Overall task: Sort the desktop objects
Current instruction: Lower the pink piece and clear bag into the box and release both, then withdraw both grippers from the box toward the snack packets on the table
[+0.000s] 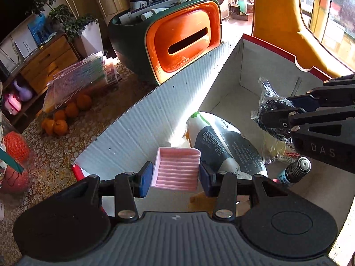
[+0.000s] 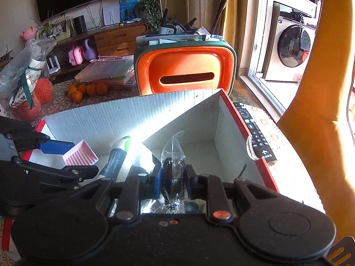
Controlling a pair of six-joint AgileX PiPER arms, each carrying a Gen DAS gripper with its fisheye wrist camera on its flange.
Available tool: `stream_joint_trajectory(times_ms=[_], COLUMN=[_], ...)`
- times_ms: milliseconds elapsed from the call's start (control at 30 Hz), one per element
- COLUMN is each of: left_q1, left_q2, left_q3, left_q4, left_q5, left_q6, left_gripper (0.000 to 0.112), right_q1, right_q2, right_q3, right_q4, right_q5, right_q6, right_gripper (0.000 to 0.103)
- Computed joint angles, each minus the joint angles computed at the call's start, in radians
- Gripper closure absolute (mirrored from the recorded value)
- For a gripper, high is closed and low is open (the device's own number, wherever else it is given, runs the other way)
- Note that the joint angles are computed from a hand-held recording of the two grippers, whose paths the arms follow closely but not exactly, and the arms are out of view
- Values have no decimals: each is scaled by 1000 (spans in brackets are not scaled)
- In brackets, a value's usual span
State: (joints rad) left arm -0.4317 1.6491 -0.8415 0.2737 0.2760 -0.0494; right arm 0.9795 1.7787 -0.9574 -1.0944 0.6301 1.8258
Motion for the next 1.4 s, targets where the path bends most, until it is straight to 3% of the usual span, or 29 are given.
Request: stream_joint_trajectory(times_ms=[367,600,967,1333,1400], left_q1=[20,-2,29,127,161], left_q2=[68,19,-196,-508,-567], left_q3=[-80,-38,85,205,222], left_q4=[-180,-76,-297,-500,-548], left_q5=[98,69,74,200,235], left_q6=[193,90,290,502,551], left_gripper=[68,46,46,46,46], right_q1=[-17,0,91,263,301], right_q2=[26,15,-57,-145,-153], right_q3=[0,-11,-5,-38,-50], right_q4=[61,91,112,145,147], right_q5=[-38,-1,88,260,297], right_q6=[-75,-118,-120,-96,-84], right_gripper=[75,63,52,46,38])
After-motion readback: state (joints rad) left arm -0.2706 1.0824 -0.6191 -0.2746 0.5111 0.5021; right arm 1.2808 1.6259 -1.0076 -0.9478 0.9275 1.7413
